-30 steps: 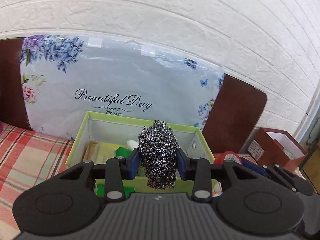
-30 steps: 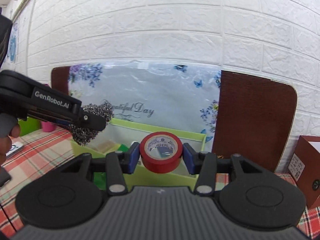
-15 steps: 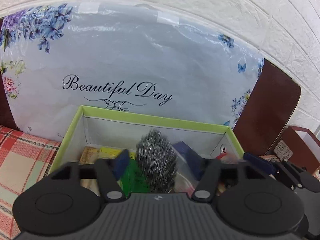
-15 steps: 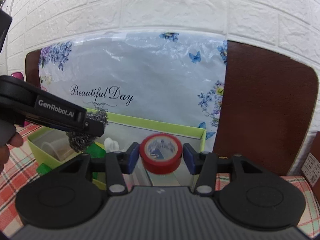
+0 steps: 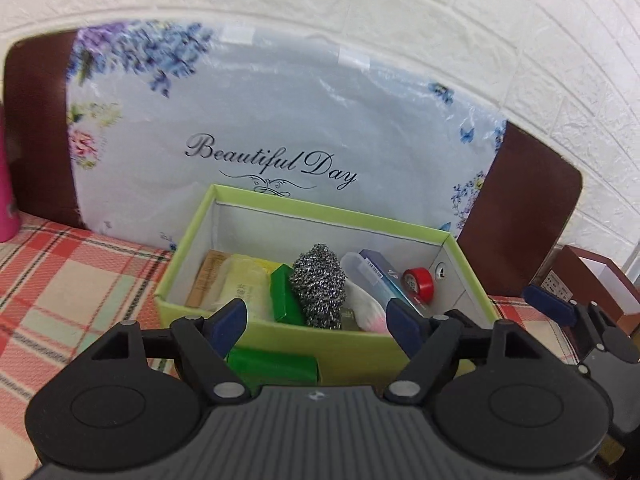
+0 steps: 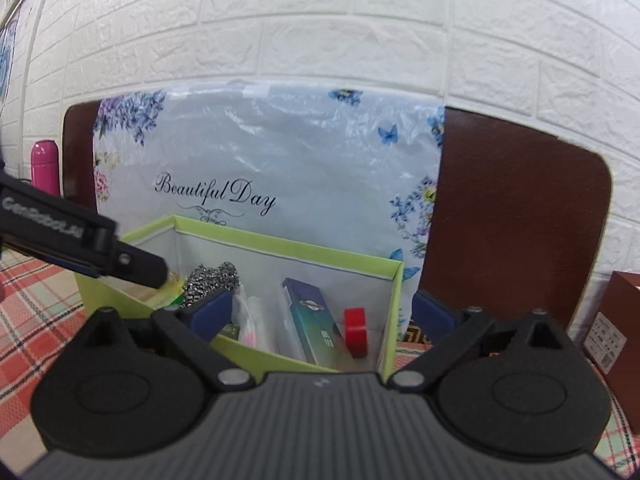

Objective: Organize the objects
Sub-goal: 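Move the right gripper to the blue cube box and grasp it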

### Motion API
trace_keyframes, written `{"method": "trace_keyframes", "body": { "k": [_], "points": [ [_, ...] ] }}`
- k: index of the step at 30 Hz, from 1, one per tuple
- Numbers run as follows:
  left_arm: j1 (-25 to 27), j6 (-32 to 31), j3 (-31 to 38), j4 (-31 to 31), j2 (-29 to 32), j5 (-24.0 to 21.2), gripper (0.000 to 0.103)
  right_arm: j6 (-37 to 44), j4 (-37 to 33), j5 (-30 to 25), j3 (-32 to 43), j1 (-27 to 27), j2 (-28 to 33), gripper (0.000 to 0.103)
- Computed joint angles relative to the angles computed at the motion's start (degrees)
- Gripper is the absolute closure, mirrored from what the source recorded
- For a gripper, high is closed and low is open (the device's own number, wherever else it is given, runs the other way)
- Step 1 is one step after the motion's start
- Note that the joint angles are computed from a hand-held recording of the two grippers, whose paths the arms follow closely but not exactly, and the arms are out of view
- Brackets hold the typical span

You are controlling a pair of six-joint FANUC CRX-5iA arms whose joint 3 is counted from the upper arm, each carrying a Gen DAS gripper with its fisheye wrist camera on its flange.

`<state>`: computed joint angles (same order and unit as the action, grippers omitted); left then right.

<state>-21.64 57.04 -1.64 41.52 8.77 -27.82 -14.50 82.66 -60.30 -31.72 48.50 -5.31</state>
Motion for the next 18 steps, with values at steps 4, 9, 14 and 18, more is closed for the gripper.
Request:
{"method": "trace_keyframes", "body": {
  "k": [4,9,14,18],
  "points": [
    [0.50,-1.10,-4.70,0.38,-3.97,-0.33,0.022,-0.49,-3.63,-4.66,-0.73,5.05,-1.93,0.002],
    [1.12,-1.48,-10.01,0.46,-8.08,-2.23,0.022,-0.27,-12.92,-10.37,-0.33,13.25,-3.85,0.001],
    [2.09,0.11,-14.32,-0.21,-11.02,-5.72,0.022,-1.26,-20.52,-15.42,-0.67,22.12,-6.31,0.000],
    [2.48,4.15,-14.81,-5.50,-11.93,-8.58,0.022,-6.01,-25.66,-20.17,-1.18,29.93,-7.22,0.000]
  ]
}}
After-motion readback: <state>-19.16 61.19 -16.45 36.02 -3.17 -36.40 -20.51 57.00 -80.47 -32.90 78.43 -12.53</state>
